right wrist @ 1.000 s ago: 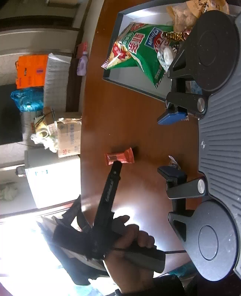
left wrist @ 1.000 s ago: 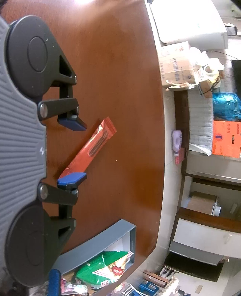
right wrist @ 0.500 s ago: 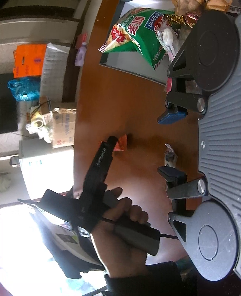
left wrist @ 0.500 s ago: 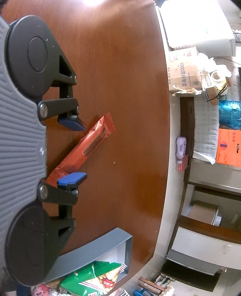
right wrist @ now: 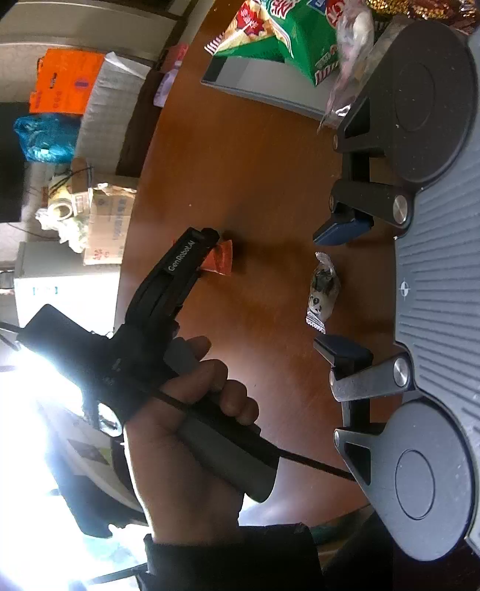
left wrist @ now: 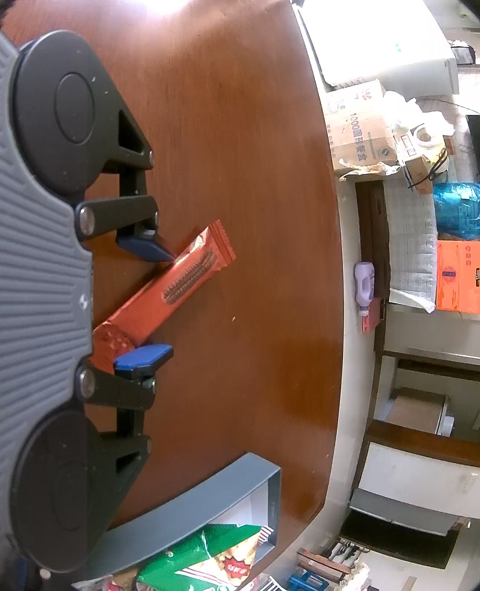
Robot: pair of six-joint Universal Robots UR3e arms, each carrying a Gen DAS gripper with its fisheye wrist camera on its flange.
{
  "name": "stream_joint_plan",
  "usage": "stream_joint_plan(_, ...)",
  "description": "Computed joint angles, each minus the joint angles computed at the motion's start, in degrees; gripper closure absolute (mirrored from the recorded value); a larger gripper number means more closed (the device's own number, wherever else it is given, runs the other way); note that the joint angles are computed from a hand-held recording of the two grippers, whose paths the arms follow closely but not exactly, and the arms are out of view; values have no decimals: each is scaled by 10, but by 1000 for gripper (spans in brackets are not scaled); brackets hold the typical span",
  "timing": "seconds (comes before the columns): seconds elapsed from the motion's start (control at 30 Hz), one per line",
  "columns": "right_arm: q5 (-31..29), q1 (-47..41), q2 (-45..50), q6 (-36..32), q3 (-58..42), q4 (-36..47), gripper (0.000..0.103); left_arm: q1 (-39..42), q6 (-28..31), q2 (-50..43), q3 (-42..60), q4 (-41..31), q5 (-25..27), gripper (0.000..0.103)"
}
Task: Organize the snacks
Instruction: 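Move the left tool to the orange bar while the right tool approaches the white candy, then close the left tool on the orange bar while the right tool grasps the white candy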
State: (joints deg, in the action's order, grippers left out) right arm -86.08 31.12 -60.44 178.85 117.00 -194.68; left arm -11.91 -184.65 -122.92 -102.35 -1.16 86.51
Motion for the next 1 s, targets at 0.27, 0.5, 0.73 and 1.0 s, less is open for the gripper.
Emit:
stream_joint_plan(0.27,-15,9,23,-3,-32,16,45,4,11,3,-4,0,-21,60)
stream_joint_plan(0.5,-17,16,36,-7,-51,22,43,-3,25,-1,11,-18,-31,71)
stream_joint_plan(0.73,-10,15,36,-15,-52,26,46,-3,34,1,13,-24,-38,77)
stream_joint_plan(1.0,6,3,31,-17,-56,37,68,2,48,3,20,-39,-56,84)
